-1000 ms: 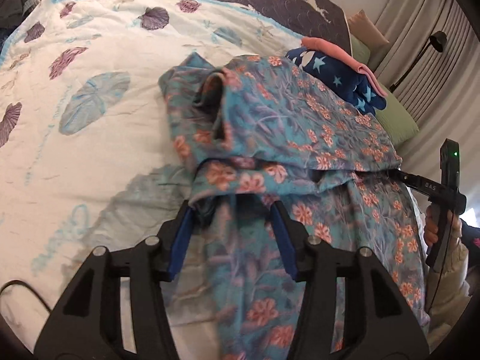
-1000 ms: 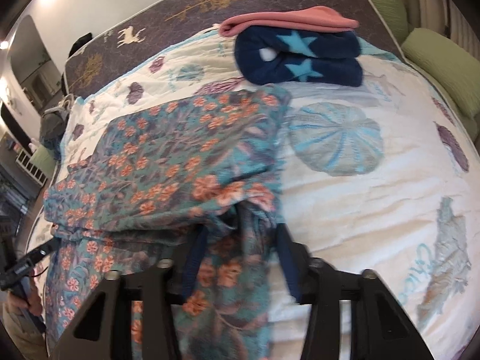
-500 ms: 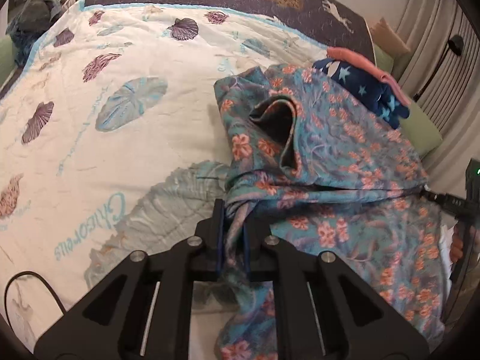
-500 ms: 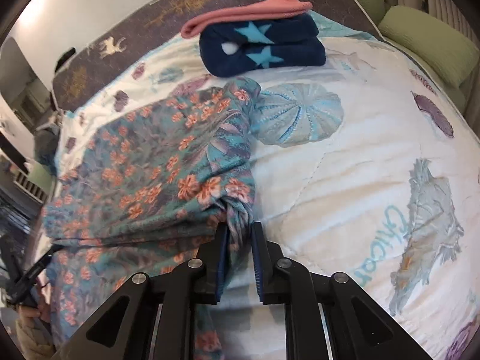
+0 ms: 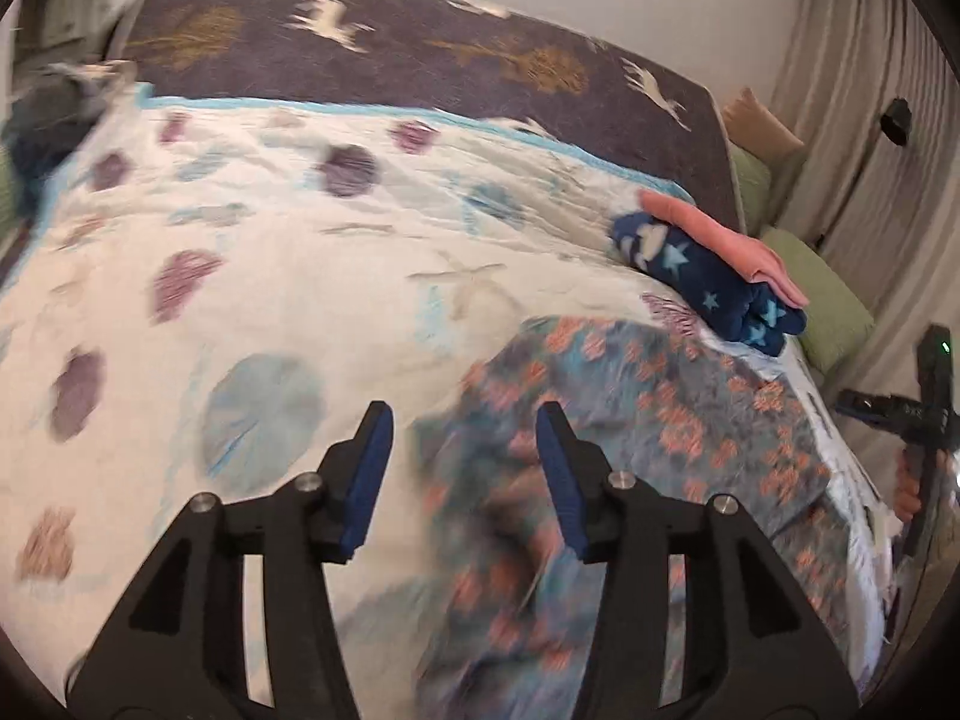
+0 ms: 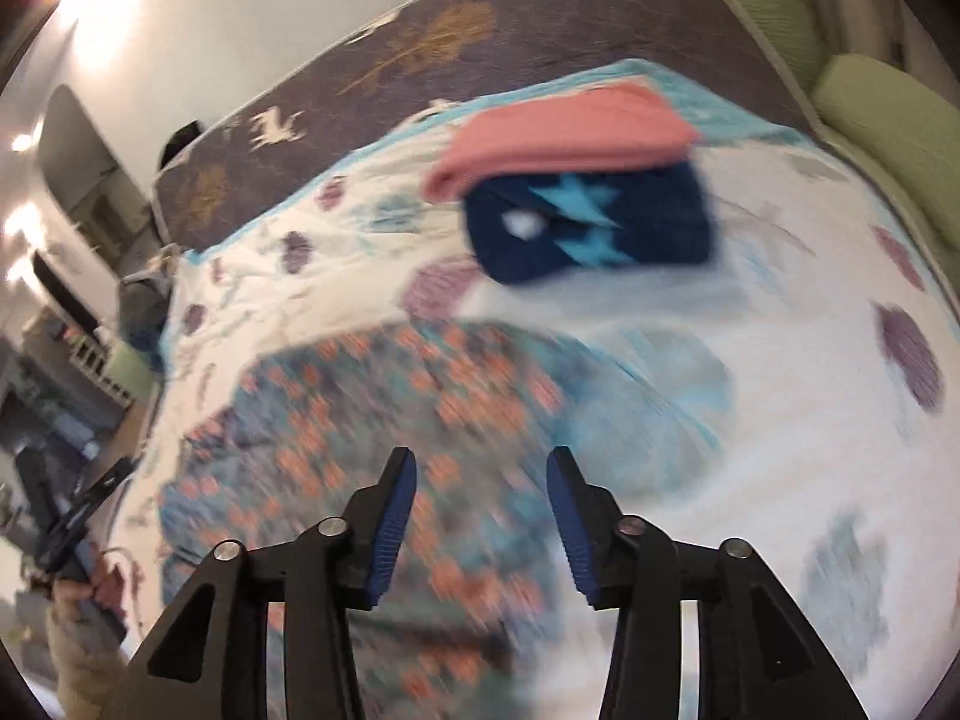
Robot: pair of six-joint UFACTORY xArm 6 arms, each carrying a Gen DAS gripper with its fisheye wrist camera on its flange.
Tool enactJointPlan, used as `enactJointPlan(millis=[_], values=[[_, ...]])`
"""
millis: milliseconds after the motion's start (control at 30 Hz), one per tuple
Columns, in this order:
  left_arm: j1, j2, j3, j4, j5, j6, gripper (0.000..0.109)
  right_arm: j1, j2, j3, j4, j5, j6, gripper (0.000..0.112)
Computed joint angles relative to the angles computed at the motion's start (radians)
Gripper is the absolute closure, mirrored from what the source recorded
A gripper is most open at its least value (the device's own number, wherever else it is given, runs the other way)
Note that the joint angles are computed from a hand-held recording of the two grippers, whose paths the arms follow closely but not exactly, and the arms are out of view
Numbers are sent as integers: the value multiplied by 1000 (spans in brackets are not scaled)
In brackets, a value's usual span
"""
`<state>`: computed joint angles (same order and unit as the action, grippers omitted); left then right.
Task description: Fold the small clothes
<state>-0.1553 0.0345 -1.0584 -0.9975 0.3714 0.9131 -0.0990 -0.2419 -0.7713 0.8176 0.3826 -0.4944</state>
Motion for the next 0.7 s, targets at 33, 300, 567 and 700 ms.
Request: enactJointPlan(millis=[33, 300, 567, 700], values=[[-5, 59, -74, 22, 45, -8, 53, 0, 45, -58, 17, 35, -29, 61], [-21, 468, -561, 332, 316, -282, 46, 5, 404, -440, -136, 169, -87, 48], [-23, 616, -777, 361, 550, -174, 52, -31, 657, -715, -217, 358, -102, 36], [-44, 569, -717, 324, 531, -67, 96, -23, 677, -761, -42, 462, -269, 84]])
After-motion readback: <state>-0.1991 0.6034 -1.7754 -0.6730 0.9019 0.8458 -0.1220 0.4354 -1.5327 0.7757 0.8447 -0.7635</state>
